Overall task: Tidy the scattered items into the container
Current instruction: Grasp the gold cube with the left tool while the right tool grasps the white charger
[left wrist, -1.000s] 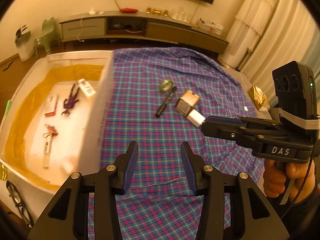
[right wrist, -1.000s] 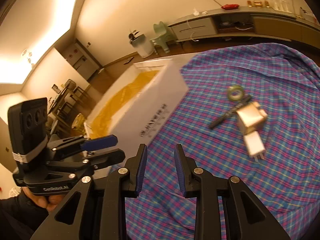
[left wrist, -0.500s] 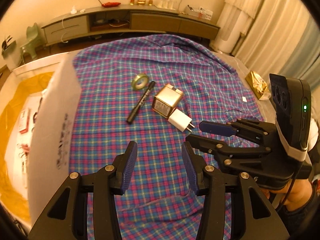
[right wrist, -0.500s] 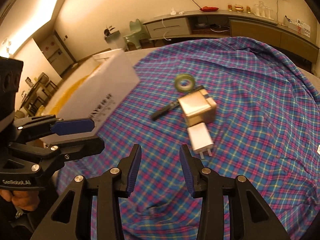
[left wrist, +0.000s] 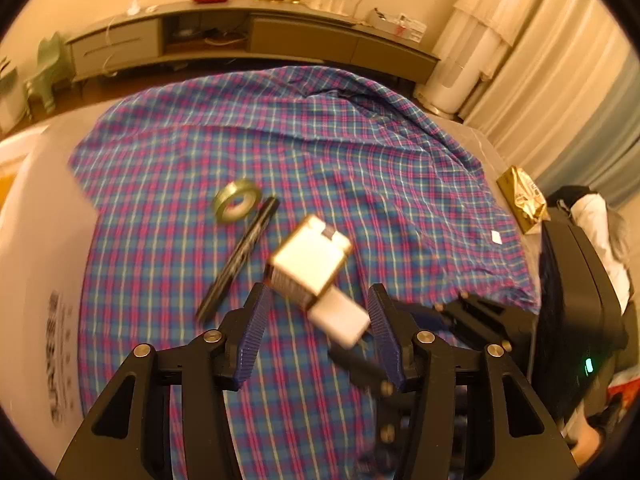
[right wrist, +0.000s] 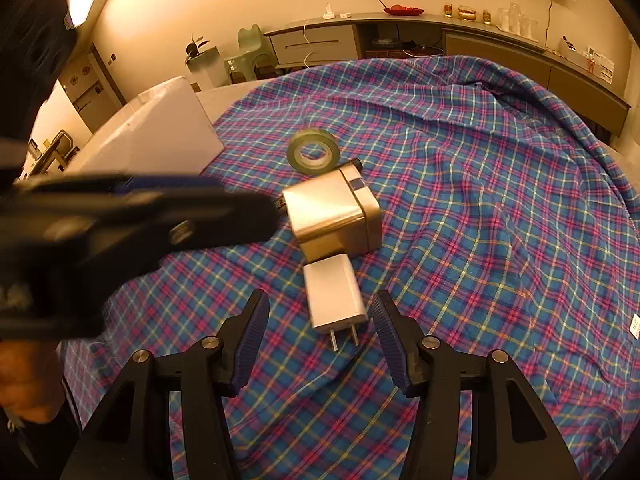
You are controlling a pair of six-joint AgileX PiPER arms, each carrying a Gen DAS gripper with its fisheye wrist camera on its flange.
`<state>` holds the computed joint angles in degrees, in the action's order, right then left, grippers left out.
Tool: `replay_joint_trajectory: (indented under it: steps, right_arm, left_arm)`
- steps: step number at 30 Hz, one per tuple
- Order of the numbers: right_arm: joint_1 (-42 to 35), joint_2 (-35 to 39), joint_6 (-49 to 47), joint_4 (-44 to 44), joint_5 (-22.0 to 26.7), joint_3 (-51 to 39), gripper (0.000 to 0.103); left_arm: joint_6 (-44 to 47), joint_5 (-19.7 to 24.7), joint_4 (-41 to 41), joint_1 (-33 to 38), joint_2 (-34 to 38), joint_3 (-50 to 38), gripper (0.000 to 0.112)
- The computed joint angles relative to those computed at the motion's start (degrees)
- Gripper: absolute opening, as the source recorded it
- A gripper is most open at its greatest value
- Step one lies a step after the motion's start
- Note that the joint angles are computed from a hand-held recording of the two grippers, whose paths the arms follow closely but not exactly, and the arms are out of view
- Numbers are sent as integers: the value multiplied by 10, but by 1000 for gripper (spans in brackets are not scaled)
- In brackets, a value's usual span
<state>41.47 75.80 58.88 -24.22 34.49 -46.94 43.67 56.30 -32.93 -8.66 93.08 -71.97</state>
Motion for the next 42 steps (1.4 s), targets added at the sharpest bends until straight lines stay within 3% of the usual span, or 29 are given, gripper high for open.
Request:
replay_joint_trajectory:
  steps: [6,9,19,22,28,35,40,42]
  right_arm:
    - [-29,16,-47,26,-34,13,55]
    - [-34,25,-60,34,-45,13,55]
    - [-50,22,-57,33,-80,27,55]
    - [-47,24,-48,17,-82,27,57]
    - [-39,26,12,-49,-65,25,65]
    - [-33,41,-10,-51,-49,10,65]
    - [-10,58,2,-79,0,-10,53]
    - [-12,56,-5,-73,2,-10,53]
  left_arm:
    - [103,-75,-12,-36,39,4,54]
    - [138,-85,-34,-44,53,5,55]
    - [109,-123,-17,-73,93,-7,60]
    - [72,-115,1,-74,110,-20,53]
    - [42,-101,4,-57,113,-30,53]
    - [31,-75,-8,-33,97,-36,53]
    - [29,-62,-12,-22,81,-32,53]
    - [29,-58,-12,-18,75,-29,53]
